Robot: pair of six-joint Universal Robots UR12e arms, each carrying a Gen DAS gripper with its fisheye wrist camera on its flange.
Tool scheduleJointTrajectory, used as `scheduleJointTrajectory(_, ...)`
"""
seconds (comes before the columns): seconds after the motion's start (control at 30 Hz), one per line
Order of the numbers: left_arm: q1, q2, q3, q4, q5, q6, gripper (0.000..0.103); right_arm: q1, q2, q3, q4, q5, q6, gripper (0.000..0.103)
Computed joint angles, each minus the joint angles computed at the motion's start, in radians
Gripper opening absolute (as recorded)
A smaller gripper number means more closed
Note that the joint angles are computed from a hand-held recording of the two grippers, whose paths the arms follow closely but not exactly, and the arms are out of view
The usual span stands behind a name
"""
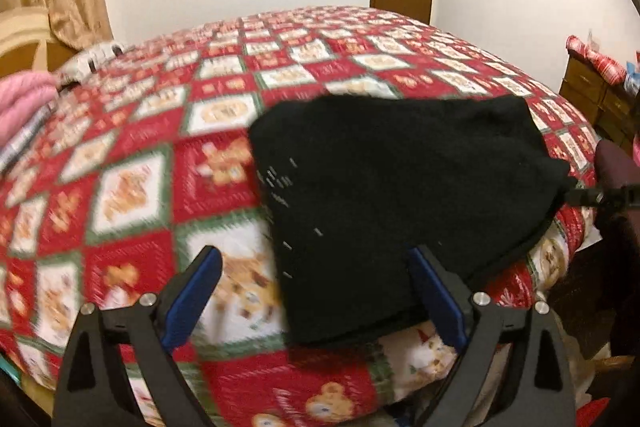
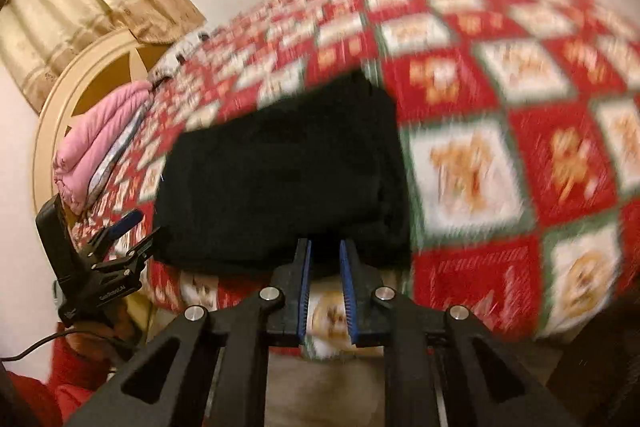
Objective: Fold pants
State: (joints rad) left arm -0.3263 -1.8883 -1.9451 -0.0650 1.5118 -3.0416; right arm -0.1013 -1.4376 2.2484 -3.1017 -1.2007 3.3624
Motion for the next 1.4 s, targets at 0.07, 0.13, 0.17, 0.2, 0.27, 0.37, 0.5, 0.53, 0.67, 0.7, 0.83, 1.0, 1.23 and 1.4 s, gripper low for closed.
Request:
scheduleJointTrajectory(0.07, -0.003, -0.004, 0.017, 0.016, 0.037, 0.007, 0.097, 0.005, 0.01, -0.014, -0.054, -0.037, -0.015, 0.017)
scheduleJointTrajectory(0.13, 0.004, -0.012, 0.04, 0.012, 0.026, -0.023, 0.097, 0.001, 0.037, -0.035, -0.118, -0.056, 0.007, 0.034)
scheduleJointTrajectory(0.17, 0.01, -0.019, 0.059, 0.001, 0.01, -0.064, 0.097, -0.001, 0.05, -0.043, -0.145, -0.068, 0.025, 0.045)
scheduleJointTrajectory(0.2, 0.017, -0.027, 0.074, -0.005, -0.016, -0.1, 0.1, -0.001, 0.068, -0.049, -0.181, -0.084, 0.047, 0.069)
scheduleJointTrajectory(0.27, 0.025, -0.049, 0.106, -0.024, -0.045, -0.163, 0.103, -0.002, 0.105, -0.059, -0.25, -0.111, 0.084, 0.08)
scheduleJointTrajectory(0.37, 0.021, -0.08, 0.157, -0.131, -0.044, -0.209, 0.103, 0.012, 0.133, -0.072, -0.239, -0.181, 0.092, 0.08)
scheduleJointTrajectory(0.5, 0.016, -0.098, 0.172, -0.188, -0.031, -0.294, 0.103, 0.009, 0.167, -0.064, -0.23, -0.18, 0.12, 0.081)
scheduleJointTrajectory(0.53, 0.016, -0.096, 0.167, -0.179, -0.028, -0.305, 0.103, 0.007, 0.176, -0.049, -0.291, -0.177, 0.145, 0.082)
scheduleJointTrajectory(0.67, 0.005, -0.093, 0.171, -0.197, 0.01, -0.307, 0.103, 0.013, 0.172, -0.033, -0.312, -0.152, 0.174, 0.083)
scheduleJointTrajectory(0.7, 0.003, -0.091, 0.169, -0.2, 0.015, -0.318, 0.103, 0.015, 0.171, -0.032, -0.311, -0.143, 0.176, 0.083)
scheduleJointTrajectory(0.83, 0.0, -0.091, 0.171, -0.205, 0.023, -0.334, 0.103, 0.048, 0.167, -0.038, -0.284, -0.168, 0.131, 0.085)
scheduleJointTrajectory(1.0, 0.0, -0.084, 0.168, -0.217, 0.015, -0.323, 0.103, 0.06, 0.167, -0.042, -0.268, -0.193, 0.118, 0.086)
scheduleJointTrajectory(1.23, 0.003, -0.07, 0.137, -0.156, -0.084, -0.253, 0.103, 0.076, 0.169, -0.051, -0.248, -0.241, 0.108, 0.086)
scheduleJointTrajectory(1.4, -0.004, -0.083, 0.13, -0.153, -0.087, -0.205, 0.103, 0.068, 0.173, -0.048, -0.26, -0.219, 0.121, 0.089)
